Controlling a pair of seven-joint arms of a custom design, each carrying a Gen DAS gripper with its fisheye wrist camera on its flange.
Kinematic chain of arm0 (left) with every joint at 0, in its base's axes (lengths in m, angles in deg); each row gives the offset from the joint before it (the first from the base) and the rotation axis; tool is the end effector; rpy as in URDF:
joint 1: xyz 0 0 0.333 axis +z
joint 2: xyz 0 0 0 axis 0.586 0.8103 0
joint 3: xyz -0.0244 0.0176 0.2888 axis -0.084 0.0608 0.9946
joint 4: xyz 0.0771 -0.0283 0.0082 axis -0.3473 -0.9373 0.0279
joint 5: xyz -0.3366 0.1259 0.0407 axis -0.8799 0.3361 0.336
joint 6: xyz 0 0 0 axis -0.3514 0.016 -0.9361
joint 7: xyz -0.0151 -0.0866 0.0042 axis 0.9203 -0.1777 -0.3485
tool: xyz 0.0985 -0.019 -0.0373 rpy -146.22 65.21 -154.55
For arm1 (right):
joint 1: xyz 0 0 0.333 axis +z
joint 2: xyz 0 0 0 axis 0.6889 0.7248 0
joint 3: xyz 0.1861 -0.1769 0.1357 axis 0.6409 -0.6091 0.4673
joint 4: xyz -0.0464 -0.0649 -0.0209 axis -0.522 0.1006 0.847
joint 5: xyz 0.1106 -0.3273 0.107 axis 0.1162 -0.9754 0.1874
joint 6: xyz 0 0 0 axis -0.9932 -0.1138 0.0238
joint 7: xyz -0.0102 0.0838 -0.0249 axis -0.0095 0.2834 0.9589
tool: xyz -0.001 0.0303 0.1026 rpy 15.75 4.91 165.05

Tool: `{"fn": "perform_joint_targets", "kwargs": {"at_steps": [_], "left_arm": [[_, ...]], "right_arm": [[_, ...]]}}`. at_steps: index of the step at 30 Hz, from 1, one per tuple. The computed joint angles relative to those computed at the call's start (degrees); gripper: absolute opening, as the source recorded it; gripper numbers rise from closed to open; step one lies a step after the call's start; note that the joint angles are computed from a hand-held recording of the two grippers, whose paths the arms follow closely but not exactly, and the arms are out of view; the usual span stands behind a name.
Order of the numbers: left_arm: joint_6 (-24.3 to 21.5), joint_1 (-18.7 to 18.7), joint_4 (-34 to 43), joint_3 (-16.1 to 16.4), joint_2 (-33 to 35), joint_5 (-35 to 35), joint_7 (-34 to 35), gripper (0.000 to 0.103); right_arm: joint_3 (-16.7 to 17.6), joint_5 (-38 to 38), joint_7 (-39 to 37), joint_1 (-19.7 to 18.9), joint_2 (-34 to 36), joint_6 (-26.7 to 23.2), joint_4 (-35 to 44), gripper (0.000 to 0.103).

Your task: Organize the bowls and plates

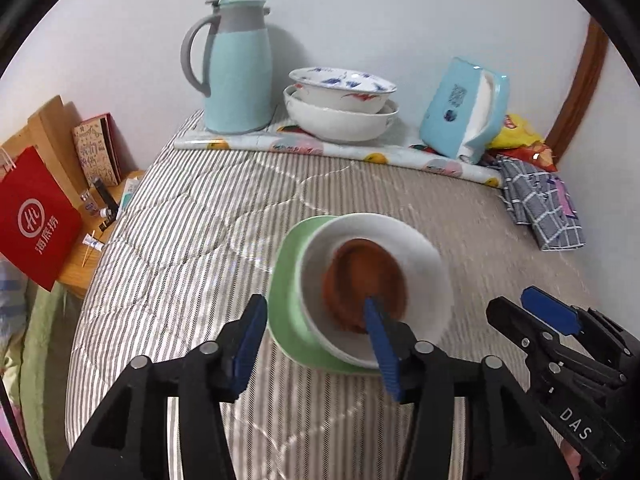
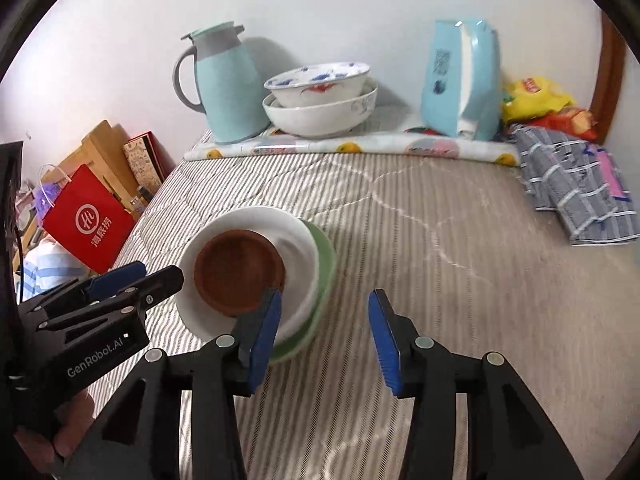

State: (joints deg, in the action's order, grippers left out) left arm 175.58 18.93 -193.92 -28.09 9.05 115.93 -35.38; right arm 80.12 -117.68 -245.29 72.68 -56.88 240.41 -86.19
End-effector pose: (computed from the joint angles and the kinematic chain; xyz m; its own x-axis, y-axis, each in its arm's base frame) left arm 0.4566 -0.2913 0.3968 -0.1991 -0.9761 0.0876 -0.8042 0.1117 -0.5838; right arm 0.4157 0.3397 0.3631 -0.0669 -0.9923 -0.1039 -0.7692 0.1177 -0.6281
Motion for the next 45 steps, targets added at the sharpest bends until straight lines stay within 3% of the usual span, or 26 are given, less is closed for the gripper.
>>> {"fn": "perform_joint_targets", "kwargs": {"at_steps": [5, 9, 13, 20, 22, 27, 45], "left_arm": [[0.06, -0.66, -2.25, -1.58, -4.3, 5.03, -5.97, 0.058], [-0.54, -0.25, -3.84, -4.02, -7.53, 8.4, -10.26, 0.06], [-0.61, -0.1, -5.38, -6.11, -10.13, 8.54, -11.8, 0.065], [-1.49, 0.44, -7.37, -9.9, -13.97, 9.27, -14.68, 0.07], [-2.33, 0.84, -7.44, -11.03, -14.69, 10.43, -16.1, 0.073], [-4.63, 0.58, -7.17, -12.19, -15.76, 11.29, -17.38, 0.082], [-5.77, 0.24, -7.13, -12.5, -16.95, 11.12, -17.72, 0.085]], "right_arm": [[2.1, -2.55, 4.83, -0.31, -8.29, -2.64, -6.71, 0.06], [6.02, -2.08, 7.39, -1.2, -15.45, -8.11, -11.49, 0.077], [8.65, 3.36, 4.84, -1.55, -21.22, -11.37, -15.19, 0.079], [12.96, 8.44, 6.16, -4.23, -31.14, -11.07, -22.74, 0.079], [14.55, 9.96, 5.39, -4.46, -33.19, -13.64, -23.7, 0.085], [17.1, 11.95, 4.42, -4.57, -36.72, -17.86, -25.0, 0.097], [18.86, 14.71, 3.21, -4.73, -39.92, -20.17, -25.69, 0.099]]}}
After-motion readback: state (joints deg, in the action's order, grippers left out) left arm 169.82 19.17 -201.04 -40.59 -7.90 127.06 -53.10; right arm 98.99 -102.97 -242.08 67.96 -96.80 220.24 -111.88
